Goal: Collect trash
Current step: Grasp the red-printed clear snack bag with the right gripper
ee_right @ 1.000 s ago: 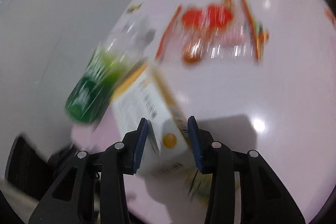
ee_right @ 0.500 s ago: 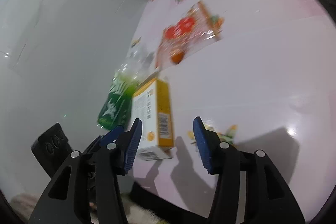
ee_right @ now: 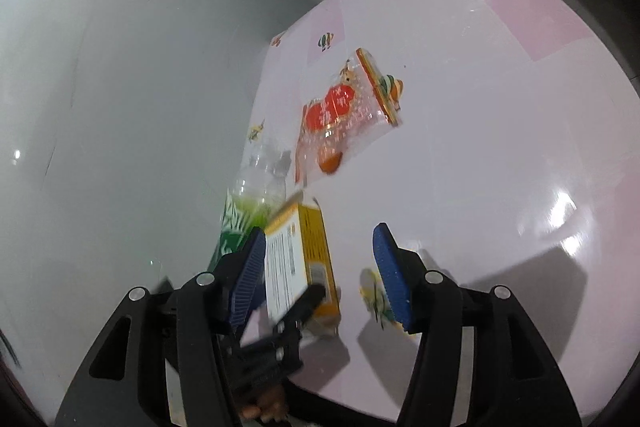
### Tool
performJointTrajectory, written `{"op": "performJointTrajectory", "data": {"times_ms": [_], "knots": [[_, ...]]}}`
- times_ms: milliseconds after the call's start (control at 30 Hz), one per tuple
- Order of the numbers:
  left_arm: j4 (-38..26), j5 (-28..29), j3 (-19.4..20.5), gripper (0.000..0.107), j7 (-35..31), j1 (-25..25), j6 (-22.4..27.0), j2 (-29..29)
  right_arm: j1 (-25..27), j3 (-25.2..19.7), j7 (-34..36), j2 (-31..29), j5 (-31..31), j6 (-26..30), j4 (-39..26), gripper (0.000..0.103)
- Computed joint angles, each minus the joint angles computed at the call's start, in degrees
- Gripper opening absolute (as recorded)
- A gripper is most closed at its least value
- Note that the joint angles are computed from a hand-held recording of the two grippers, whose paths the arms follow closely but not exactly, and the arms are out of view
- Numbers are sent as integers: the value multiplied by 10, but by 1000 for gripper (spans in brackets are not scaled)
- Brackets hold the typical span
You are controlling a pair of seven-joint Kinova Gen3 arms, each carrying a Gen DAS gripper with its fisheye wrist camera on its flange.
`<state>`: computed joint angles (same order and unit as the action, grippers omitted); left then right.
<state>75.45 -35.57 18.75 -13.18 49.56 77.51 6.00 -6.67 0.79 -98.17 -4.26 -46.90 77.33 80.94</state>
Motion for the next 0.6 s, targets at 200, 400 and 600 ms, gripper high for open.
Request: {"op": "performJointTrajectory", "data": {"times_ms": [200, 400, 600], "knots": [[28, 8, 5, 81, -1, -11, -28, -22, -18, -34, -45, 89, 76, -2, -103, 55], [44, 20, 17, 80, -6, -31, -47, -36, -25, -58, -108, 188, 148, 14, -211, 55], [54, 27, 25, 80, -10, -44, -59, -45, -41, -76, -136, 250, 202, 38, -285, 47]]}}
